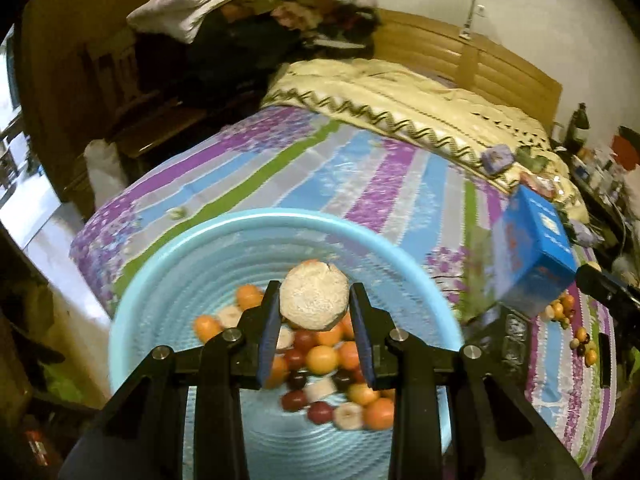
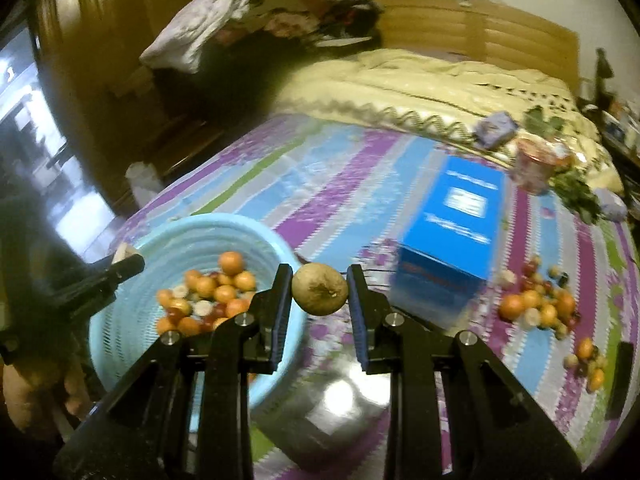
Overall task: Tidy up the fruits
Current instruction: 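Carry the white piece and kiwi in both tools over the blue basket, then open both tools inside the basket to drop the white piece and kiwi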
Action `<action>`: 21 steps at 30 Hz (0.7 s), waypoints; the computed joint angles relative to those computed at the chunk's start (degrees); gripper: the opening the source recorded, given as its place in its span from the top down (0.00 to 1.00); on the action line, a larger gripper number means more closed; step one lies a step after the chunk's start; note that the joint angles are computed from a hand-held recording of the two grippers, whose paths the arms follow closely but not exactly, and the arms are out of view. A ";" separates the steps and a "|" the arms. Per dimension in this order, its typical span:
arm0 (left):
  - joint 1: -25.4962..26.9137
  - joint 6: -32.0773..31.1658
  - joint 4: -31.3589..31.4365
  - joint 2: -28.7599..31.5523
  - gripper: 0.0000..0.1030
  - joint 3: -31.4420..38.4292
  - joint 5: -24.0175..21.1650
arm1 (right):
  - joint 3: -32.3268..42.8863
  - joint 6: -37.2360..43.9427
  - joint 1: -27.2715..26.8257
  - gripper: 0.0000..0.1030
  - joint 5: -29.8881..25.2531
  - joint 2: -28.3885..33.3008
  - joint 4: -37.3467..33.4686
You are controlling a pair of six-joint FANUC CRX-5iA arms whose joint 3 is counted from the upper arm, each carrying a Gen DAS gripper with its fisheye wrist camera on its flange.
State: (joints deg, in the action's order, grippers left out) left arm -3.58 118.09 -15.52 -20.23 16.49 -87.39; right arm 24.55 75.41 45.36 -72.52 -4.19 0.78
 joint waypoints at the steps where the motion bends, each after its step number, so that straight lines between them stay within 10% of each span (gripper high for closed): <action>1: 1.67 -1.07 1.00 -0.49 0.67 -0.47 -0.24 | 1.04 0.23 0.25 0.73 -0.67 0.70 -0.78; 21: 25.75 -15.56 14.80 -4.50 0.67 -10.54 -3.44 | 19.57 2.63 1.30 0.73 -19.83 16.23 -12.17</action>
